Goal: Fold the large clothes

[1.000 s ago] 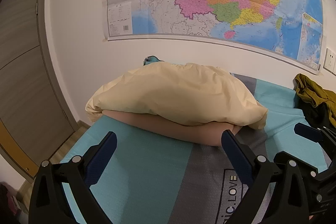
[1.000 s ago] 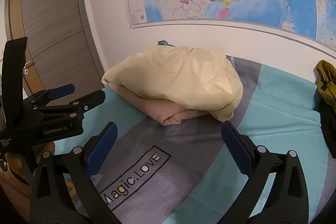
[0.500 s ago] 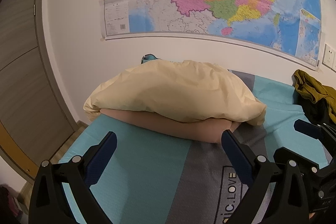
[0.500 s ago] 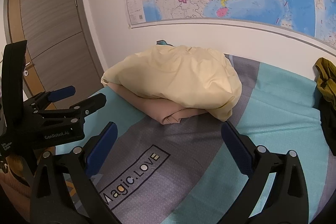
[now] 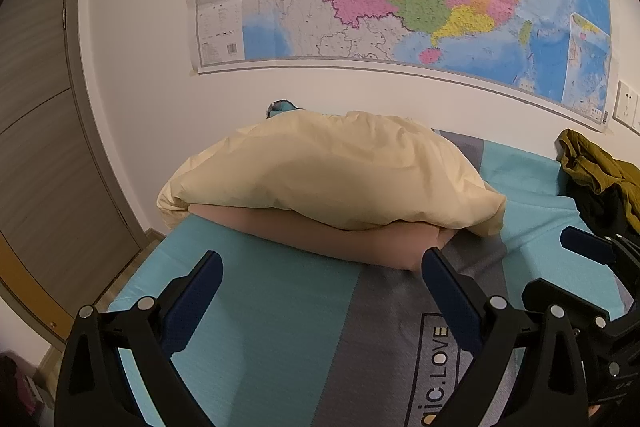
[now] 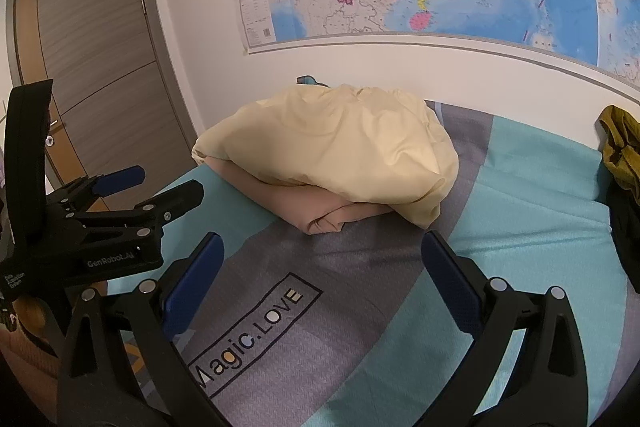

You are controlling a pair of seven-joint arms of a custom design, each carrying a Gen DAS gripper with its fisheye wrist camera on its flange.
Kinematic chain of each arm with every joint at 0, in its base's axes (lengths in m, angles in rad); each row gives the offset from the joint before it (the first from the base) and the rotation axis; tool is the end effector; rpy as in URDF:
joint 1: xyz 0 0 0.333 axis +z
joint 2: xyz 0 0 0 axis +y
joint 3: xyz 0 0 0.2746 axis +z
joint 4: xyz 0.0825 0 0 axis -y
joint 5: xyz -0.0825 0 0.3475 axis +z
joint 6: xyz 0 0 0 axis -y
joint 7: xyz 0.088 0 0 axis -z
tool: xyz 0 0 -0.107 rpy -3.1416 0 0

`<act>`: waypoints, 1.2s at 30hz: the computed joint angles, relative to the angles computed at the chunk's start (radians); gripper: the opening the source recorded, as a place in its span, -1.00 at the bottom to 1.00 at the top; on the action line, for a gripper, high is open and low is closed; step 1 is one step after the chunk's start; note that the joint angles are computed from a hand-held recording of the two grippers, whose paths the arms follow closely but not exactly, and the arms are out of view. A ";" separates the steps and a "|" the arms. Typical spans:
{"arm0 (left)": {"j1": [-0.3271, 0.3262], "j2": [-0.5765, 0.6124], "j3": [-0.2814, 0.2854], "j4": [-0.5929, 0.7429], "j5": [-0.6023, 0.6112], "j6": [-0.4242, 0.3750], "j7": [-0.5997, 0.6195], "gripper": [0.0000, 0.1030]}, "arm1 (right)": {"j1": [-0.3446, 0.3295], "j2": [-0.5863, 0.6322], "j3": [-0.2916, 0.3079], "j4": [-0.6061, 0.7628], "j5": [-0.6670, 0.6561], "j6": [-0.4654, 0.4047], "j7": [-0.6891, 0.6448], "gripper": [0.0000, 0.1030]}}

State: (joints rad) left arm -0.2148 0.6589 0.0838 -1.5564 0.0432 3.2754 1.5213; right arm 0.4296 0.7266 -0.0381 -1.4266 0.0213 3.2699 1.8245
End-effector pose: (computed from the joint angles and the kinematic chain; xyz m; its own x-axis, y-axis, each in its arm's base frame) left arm 0.6882 -0.1099 0.3821 -0.1496 -0.9878 -0.0426 -0.4764 0.1098 -0.8723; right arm 0.6579 0.2784 0.3936 0.2664 -0.9388 -0.2183 -0.4852 0.0651 -0.8720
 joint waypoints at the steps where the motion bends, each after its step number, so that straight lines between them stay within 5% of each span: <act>1: 0.002 0.000 -0.002 0.000 0.001 0.000 0.000 0.87 | -0.001 0.000 0.002 -0.002 0.001 0.002 0.000 0.89; 36: -0.003 -0.003 0.000 -0.015 0.000 0.004 0.007 0.87 | -0.004 -0.005 0.006 -0.012 0.007 0.011 -0.007 0.89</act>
State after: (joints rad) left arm -0.2182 0.6555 0.0842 -1.5710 0.0433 3.2790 1.5278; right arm 0.4256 0.7218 -0.0322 -1.4387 0.0287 3.2812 1.8170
